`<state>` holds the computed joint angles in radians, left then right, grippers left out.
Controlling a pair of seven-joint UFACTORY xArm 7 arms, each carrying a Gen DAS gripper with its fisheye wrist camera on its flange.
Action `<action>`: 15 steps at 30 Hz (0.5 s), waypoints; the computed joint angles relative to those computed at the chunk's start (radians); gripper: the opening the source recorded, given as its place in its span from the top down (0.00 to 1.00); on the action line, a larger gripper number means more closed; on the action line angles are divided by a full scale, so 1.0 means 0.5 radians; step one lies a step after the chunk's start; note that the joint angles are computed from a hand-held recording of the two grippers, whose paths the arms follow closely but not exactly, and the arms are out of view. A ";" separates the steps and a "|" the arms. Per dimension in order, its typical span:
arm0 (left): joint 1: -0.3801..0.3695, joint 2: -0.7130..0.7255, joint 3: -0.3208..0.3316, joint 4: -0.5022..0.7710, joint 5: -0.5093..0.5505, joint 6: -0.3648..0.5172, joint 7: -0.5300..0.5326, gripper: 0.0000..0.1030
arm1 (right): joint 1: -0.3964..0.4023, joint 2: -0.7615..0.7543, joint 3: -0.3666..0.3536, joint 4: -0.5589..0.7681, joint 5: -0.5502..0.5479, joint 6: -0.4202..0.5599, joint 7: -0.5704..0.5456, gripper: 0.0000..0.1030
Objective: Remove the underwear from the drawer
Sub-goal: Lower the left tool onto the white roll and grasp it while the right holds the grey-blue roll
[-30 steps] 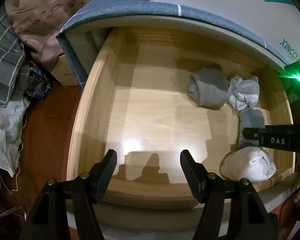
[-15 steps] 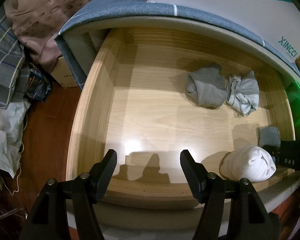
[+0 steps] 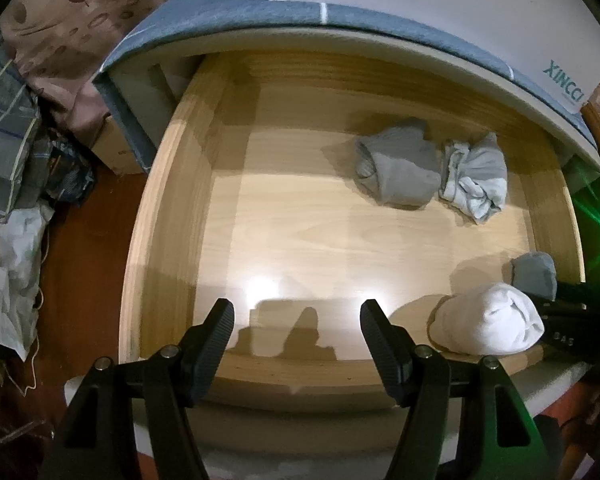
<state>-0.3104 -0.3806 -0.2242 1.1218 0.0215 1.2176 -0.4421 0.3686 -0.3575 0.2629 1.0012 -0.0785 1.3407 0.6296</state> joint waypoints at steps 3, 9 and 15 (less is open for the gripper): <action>-0.016 -0.014 0.031 -0.005 -0.067 -0.030 0.049 0.35 | 0.010 -0.008 0.024 -0.022 -0.023 -0.006 0.033 0.54; -0.049 -0.003 0.090 0.032 -0.339 -0.055 0.105 0.35 | 0.002 0.042 0.009 0.033 -0.043 -0.016 0.041 0.54; -0.110 0.151 0.032 0.236 -0.415 -0.007 0.110 0.31 | -0.018 0.025 -0.017 0.045 -0.046 -0.003 -0.002 0.54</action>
<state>-0.3654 -0.3052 -0.2081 1.2398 -0.1862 1.2141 -0.3870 0.3598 -0.3453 0.2545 1.0239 -0.1016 1.3392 0.6287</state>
